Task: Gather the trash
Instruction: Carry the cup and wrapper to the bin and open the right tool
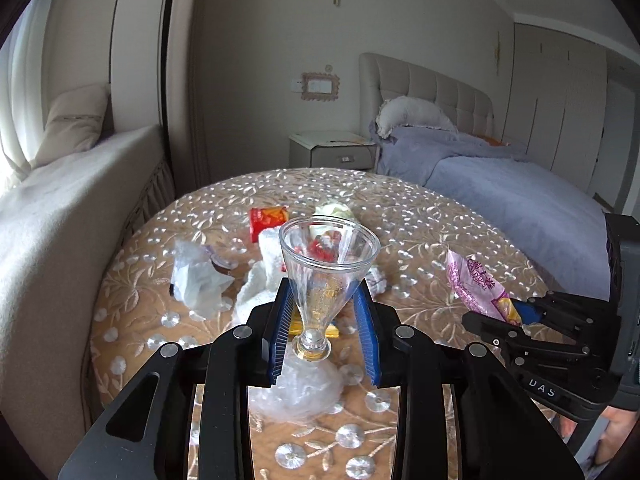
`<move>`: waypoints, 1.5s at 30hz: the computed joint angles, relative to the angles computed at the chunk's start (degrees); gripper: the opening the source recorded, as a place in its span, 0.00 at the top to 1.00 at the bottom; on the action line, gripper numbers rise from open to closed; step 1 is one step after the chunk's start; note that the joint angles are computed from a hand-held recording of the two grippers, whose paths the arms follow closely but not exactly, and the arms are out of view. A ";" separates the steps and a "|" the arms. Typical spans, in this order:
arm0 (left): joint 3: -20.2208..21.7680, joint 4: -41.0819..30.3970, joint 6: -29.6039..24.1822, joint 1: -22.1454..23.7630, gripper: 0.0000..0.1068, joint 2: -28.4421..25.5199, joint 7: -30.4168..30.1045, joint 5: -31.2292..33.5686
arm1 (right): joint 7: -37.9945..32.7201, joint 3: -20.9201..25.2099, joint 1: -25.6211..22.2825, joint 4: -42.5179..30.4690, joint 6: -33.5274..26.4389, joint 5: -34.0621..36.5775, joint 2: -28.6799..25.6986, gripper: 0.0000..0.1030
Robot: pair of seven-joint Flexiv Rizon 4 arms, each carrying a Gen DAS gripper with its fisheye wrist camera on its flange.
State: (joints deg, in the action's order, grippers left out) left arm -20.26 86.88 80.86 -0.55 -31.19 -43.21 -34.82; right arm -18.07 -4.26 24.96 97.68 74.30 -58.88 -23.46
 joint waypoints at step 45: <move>2.96 -16.77 -30.97 -28.42 0.71 -13.79 2.83 11.69 | 35.65 7.18 -30.84 42.97 -6.25 -23.24 32.52 0.73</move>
State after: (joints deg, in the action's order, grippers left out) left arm -17.30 70.11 49.89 -28.98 -44.98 -40.38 -23.13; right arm 17.58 2.92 -5.88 140.64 68.05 -82.11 9.06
